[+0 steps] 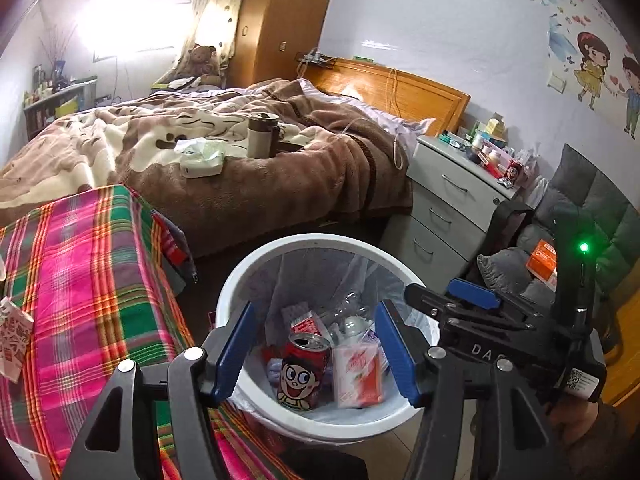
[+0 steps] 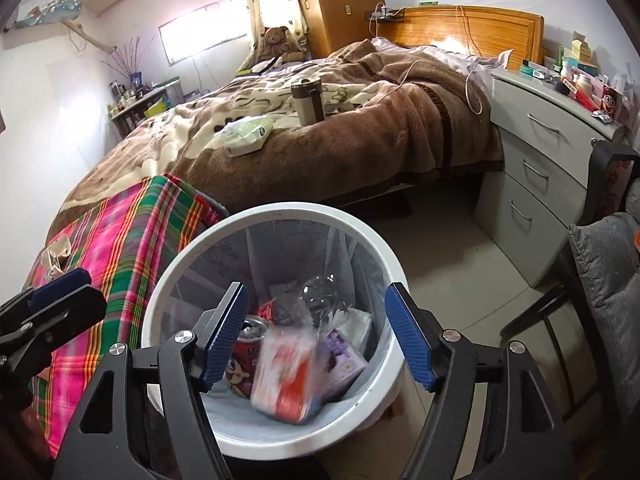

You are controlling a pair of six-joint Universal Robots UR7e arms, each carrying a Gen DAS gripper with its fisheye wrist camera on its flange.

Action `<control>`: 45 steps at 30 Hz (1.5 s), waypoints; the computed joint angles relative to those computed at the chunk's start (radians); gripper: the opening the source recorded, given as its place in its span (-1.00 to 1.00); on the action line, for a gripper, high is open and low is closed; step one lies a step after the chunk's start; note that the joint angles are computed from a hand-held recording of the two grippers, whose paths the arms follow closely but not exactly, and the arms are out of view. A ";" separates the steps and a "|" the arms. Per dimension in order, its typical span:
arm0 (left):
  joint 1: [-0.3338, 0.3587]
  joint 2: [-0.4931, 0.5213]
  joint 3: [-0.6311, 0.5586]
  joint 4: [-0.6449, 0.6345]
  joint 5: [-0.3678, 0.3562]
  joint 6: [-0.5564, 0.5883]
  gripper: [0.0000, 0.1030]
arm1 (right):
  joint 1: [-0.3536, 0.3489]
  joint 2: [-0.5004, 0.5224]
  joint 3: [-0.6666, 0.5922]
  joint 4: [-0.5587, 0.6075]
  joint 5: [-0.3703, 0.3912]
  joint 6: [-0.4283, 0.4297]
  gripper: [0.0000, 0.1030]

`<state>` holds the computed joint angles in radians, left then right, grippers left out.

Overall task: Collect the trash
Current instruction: 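Open both grippers to drop the carton and can into the wastebasket, then move both grippers back over the remaining white cartons and wrappers on the table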

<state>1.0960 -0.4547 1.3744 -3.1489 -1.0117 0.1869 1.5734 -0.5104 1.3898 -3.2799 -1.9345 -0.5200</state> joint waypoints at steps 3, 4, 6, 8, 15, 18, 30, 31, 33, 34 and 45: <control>-0.002 -0.016 0.025 -0.025 0.015 0.001 0.20 | 0.003 -0.004 0.008 -0.008 0.005 0.004 0.41; -0.002 -0.021 0.031 -0.030 0.016 0.000 0.20 | 0.004 -0.005 0.011 -0.009 0.010 0.005 0.41; -0.001 -0.038 0.054 -0.044 0.018 -0.003 0.20 | 0.009 -0.005 0.016 -0.017 0.015 0.002 0.41; -0.004 -0.052 0.077 -0.066 0.031 0.001 0.20 | 0.014 -0.005 0.022 -0.023 0.023 -0.002 0.41; -0.007 -0.110 0.164 -0.140 0.064 0.006 0.20 | 0.026 -0.002 0.042 -0.043 0.052 -0.013 0.41; -0.008 -0.133 0.199 -0.168 0.083 0.015 0.20 | 0.033 0.001 0.047 -0.050 0.070 -0.017 0.41; 0.003 -0.208 0.315 -0.300 0.169 0.038 0.21 | 0.067 0.028 0.051 -0.053 0.107 -0.033 0.40; 0.005 -0.212 0.321 -0.307 0.174 0.037 0.21 | 0.070 0.031 0.050 -0.050 0.112 -0.035 0.40; 0.011 -0.224 0.334 -0.320 0.186 0.032 0.21 | 0.076 0.038 0.046 -0.045 0.121 -0.038 0.40; 0.015 -0.233 0.343 -0.324 0.192 0.026 0.21 | 0.079 0.042 0.045 -0.045 0.124 -0.042 0.40; 0.060 -0.293 0.424 -0.418 0.290 0.012 0.23 | 0.111 0.110 -0.019 0.027 0.177 -0.067 0.40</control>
